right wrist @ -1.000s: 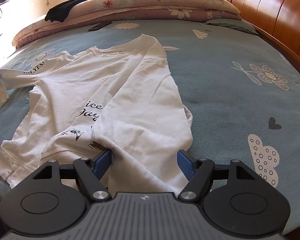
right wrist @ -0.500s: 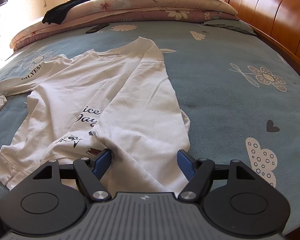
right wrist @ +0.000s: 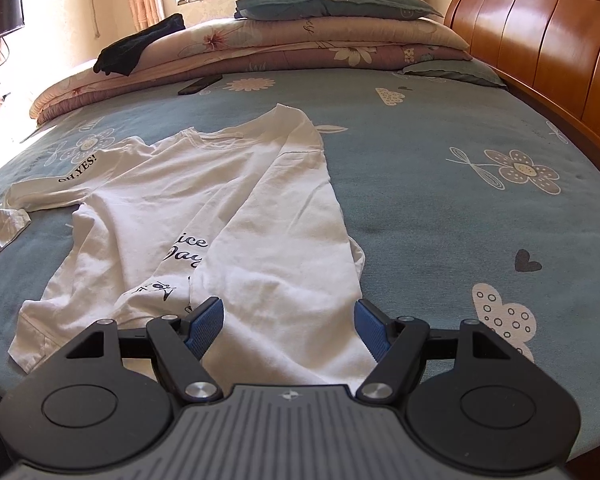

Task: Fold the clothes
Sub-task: 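Open the left gripper and release the sleeve onto the bed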

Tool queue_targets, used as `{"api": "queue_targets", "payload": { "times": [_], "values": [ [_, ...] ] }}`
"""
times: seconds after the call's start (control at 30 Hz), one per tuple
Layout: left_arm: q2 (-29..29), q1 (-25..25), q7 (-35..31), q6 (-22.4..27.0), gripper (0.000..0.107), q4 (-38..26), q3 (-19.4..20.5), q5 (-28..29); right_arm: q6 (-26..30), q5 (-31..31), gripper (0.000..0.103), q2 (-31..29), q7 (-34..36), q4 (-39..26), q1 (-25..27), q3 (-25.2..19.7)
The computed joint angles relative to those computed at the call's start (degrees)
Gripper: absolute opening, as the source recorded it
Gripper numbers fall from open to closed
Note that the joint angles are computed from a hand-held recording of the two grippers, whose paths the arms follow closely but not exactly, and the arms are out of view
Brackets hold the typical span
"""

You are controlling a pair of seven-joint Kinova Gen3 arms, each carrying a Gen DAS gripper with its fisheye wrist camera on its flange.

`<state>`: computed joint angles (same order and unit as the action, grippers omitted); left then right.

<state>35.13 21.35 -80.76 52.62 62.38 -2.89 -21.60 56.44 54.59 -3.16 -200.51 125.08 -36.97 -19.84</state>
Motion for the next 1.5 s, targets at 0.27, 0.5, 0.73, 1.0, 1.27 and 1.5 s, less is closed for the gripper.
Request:
{"api": "queue_targets", "payload": {
  "times": [0.27,0.5,0.73,1.0,1.27,1.5],
  "values": [
    [-8.22,-1.43,-13.07,-10.46,0.053,14.4,10.55,11.09,-0.59,-1.75,0.076,-2.89,-2.33,2.35,7.52,-7.51],
    [-10.48,2.07,-19.77,-17.51,0.069,22.34,13.54,18.7,-5.23,-0.62,0.037,-3.52,3.72,2.52,12.43,-12.88],
    [-10.24,9.57,-13.31,-21.38,0.071,26.2,10.47,15.47,-2.37,3.95,0.051,2.79,8.91,-0.9,6.67,-11.25],
    [-11.25,11.54,-7.58,-24.72,0.073,29.44,9.65,14.07,5.54,4.03,0.045,11.42,19.62,-6.32,-7.46,2.18],
    [-11.0,11.55,-6.04,-25.39,0.073,30.05,10.24,13.38,8.01,2.74,0.008,9.19,22.37,-5.4,-17.32,12.82],
    [-9.67,11.97,-4.47,-24.21,0.073,28.93,10.09,12.98,-2.78,0.16,0.034,-1.58,25.37,0.02,-29.69,29.2]
  ]
}}
